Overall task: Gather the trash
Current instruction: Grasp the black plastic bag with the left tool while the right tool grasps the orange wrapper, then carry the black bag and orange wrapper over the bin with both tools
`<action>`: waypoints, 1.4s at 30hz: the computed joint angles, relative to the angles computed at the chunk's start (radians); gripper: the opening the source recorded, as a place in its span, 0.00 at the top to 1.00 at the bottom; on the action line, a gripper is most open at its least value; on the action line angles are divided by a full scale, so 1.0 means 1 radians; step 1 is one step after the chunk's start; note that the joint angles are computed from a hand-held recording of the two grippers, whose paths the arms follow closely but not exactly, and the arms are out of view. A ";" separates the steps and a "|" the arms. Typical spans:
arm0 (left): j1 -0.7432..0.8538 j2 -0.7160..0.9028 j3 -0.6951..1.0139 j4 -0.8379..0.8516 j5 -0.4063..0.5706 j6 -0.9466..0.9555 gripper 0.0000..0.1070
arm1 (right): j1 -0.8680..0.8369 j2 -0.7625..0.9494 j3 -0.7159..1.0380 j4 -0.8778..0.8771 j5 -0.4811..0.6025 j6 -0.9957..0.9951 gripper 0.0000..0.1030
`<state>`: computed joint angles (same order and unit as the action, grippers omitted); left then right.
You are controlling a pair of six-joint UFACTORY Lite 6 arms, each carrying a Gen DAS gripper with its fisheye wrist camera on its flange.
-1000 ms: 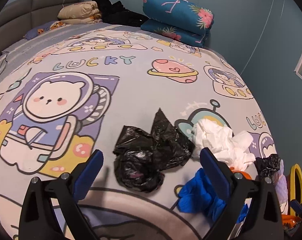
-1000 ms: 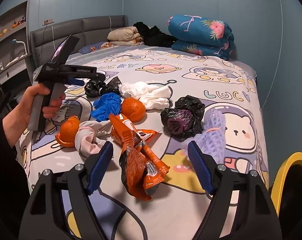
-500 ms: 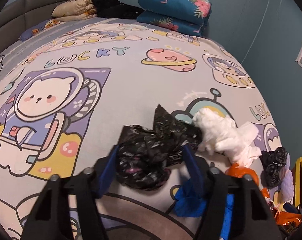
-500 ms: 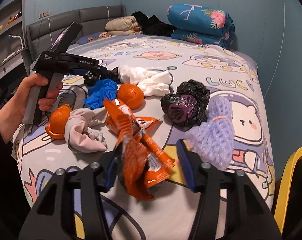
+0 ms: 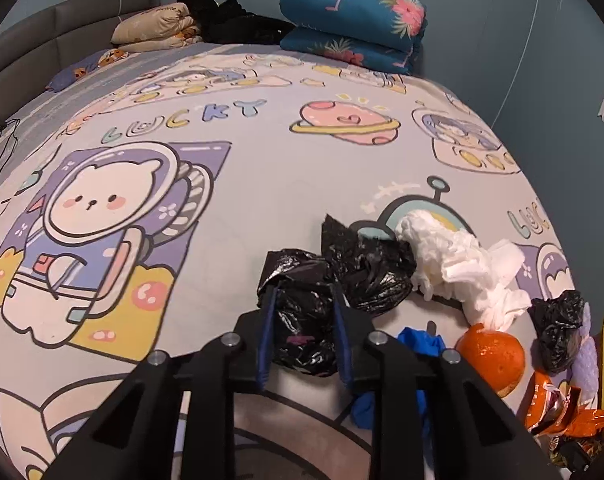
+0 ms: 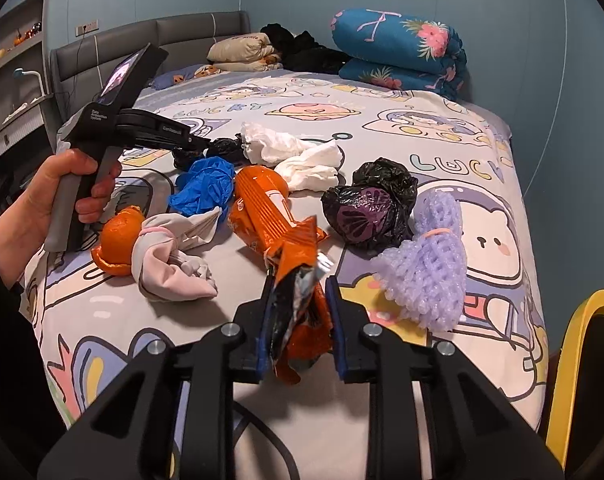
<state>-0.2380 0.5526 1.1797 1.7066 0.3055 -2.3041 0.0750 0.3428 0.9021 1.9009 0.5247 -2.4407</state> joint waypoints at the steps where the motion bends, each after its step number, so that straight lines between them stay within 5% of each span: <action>1: -0.003 -0.023 -0.025 0.032 0.008 -0.040 0.81 | -0.007 -0.001 0.001 -0.011 0.006 0.013 0.79; 9: -0.033 -0.211 -0.210 0.205 0.050 -0.278 0.82 | -0.066 -0.039 -0.004 -0.112 0.081 0.130 0.80; 19: -0.161 -0.424 -0.348 0.132 0.160 -0.303 0.82 | -0.117 -0.097 -0.036 -0.186 0.155 0.204 0.81; 33: -0.350 -0.407 -0.289 0.019 0.249 -0.293 0.82 | -0.275 -0.193 -0.081 -0.276 0.285 0.277 0.81; 42: -0.478 -0.270 -0.106 -0.109 0.277 -0.168 0.82 | -0.428 -0.229 -0.058 -0.369 0.378 0.378 0.81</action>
